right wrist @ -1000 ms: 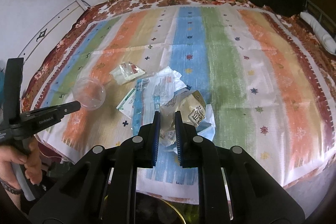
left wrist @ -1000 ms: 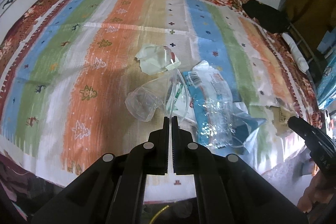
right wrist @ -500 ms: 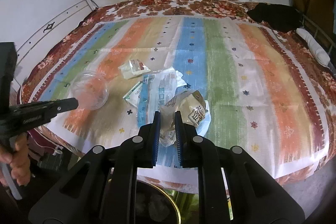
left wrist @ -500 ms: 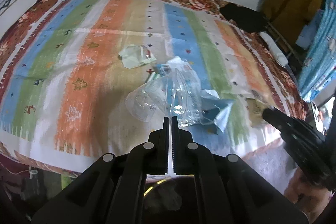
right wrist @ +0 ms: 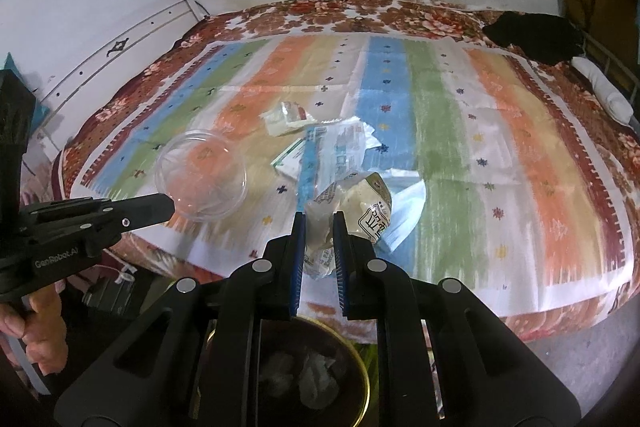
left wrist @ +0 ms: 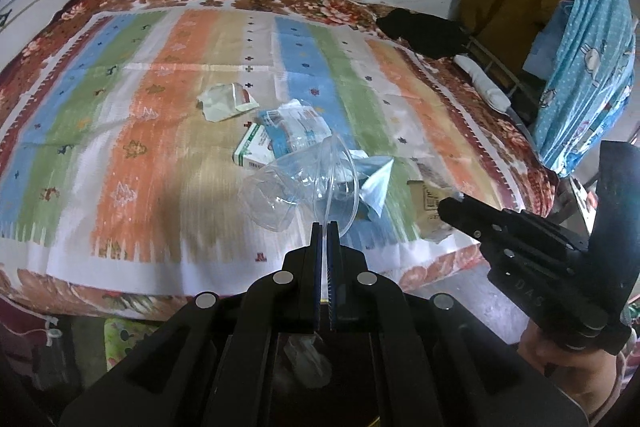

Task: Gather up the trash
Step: 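Lift the cup and wrapper and carry both over the bin, then open both tools to drop the cup and wrapper into the bin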

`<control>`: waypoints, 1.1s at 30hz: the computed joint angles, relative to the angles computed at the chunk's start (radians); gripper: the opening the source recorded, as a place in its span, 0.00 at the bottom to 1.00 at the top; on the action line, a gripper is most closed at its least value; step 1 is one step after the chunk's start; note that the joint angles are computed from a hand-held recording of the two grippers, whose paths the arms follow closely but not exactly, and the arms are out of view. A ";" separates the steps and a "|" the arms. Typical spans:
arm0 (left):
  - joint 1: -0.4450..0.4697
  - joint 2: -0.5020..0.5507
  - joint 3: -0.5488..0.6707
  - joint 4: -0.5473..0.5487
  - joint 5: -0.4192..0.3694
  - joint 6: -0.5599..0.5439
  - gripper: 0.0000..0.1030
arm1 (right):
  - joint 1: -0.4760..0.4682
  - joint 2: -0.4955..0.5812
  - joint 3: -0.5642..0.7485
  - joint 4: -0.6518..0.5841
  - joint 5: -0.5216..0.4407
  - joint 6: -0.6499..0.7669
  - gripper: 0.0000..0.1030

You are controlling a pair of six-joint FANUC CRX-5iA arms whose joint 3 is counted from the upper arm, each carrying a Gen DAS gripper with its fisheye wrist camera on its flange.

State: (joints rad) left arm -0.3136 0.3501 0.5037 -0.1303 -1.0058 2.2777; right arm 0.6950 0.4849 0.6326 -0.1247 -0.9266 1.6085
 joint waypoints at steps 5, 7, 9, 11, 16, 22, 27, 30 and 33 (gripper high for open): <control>-0.013 -0.051 -0.080 0.008 0.053 0.013 0.01 | 0.000 -0.051 -0.078 -0.023 0.025 0.010 0.12; -0.021 -0.070 -0.112 0.013 0.075 0.016 0.01 | -0.002 -0.072 -0.109 -0.036 0.032 0.015 0.12; -0.030 -0.084 -0.136 0.014 0.092 0.019 0.01 | -0.004 -0.094 -0.142 -0.048 0.040 0.018 0.12; -0.038 -0.094 -0.154 0.015 0.105 0.019 0.01 | -0.006 -0.112 -0.171 -0.059 0.048 0.022 0.12; -0.063 -0.132 -0.221 0.018 0.146 0.037 0.01 | -0.010 -0.157 -0.238 -0.089 0.060 0.040 0.12; -0.084 -0.163 -0.290 0.032 0.177 0.053 0.01 | -0.007 -0.193 -0.296 -0.114 0.056 0.060 0.12; -0.119 -0.171 -0.322 0.021 0.189 0.077 0.01 | -0.020 -0.202 -0.312 -0.173 0.008 0.089 0.12; -0.134 -0.170 -0.339 0.024 0.188 0.090 0.01 | -0.027 -0.211 -0.329 -0.199 -0.009 0.092 0.12; -0.141 -0.174 -0.357 0.030 0.189 0.102 0.01 | -0.022 -0.226 -0.357 -0.192 -0.003 0.087 0.12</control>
